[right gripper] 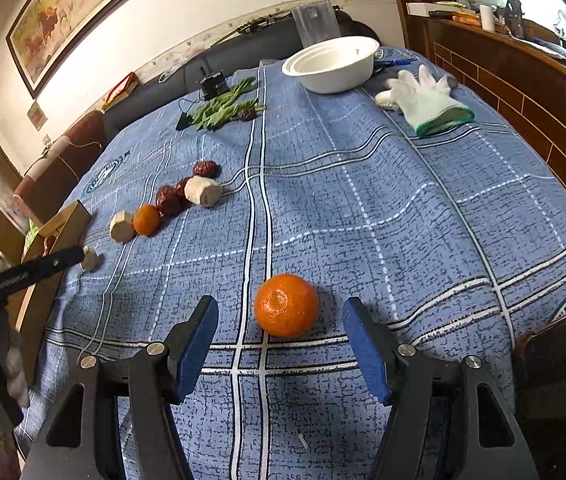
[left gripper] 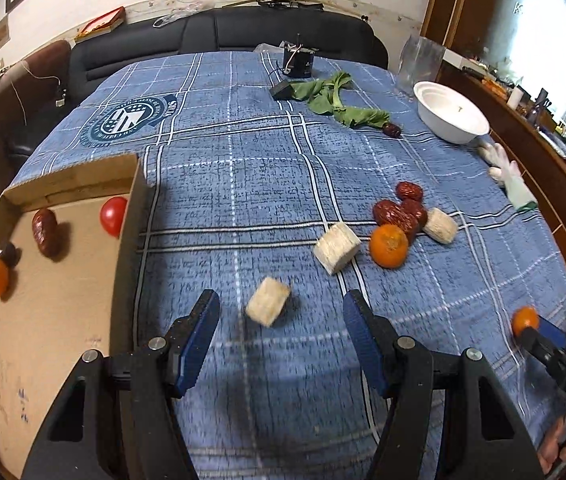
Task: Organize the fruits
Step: 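Grasp the white cube with the left tool while the right tool grasps an orange, then lower the white cube and orange into the box and open both tools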
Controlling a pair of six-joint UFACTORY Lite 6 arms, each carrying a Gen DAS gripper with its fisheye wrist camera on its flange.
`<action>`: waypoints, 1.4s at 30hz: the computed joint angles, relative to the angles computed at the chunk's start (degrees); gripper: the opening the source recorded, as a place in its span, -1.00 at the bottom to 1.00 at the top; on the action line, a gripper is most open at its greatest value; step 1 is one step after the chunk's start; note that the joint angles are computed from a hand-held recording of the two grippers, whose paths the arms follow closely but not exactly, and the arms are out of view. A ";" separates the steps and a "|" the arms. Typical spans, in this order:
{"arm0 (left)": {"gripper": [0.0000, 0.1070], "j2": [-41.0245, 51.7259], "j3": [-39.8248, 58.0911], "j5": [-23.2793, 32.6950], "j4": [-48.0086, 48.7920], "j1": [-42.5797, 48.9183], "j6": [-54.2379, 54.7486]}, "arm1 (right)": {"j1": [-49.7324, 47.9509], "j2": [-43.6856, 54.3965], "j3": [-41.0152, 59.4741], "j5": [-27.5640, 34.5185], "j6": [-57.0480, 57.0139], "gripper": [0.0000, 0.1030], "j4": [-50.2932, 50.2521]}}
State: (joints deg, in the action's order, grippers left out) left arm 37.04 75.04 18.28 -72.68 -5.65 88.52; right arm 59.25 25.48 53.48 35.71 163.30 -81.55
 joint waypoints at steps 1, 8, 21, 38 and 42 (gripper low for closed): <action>0.18 1.06 1.05 -0.25 0.88 -0.29 -1.10 | 0.03 -0.18 -0.22 -0.06 0.35 0.35 -0.49; -0.21 5.13 4.53 -1.04 3.78 -1.04 -4.46 | -0.49 0.09 1.02 -1.63 -2.96 0.35 0.09; -0.52 5.41 3.43 -1.70 -1.43 -1.53 1.42 | -2.42 3.33 6.30 -1.44 -14.27 -0.03 7.73; -0.69 -12.47 -13.23 14.60 -10.92 14.10 12.72 | 2.96 4.15 14.20 4.96 -22.54 -0.33 13.66; -0.69 -11.24 -11.04 17.24 -7.90 20.85 9.63 | 4.29 7.53 22.56 6.45 -29.55 -0.33 15.56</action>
State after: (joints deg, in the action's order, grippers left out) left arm 25.79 64.00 35.52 -80.57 15.21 98.16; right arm 63.54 33.00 76.05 42.17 133.75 -65.99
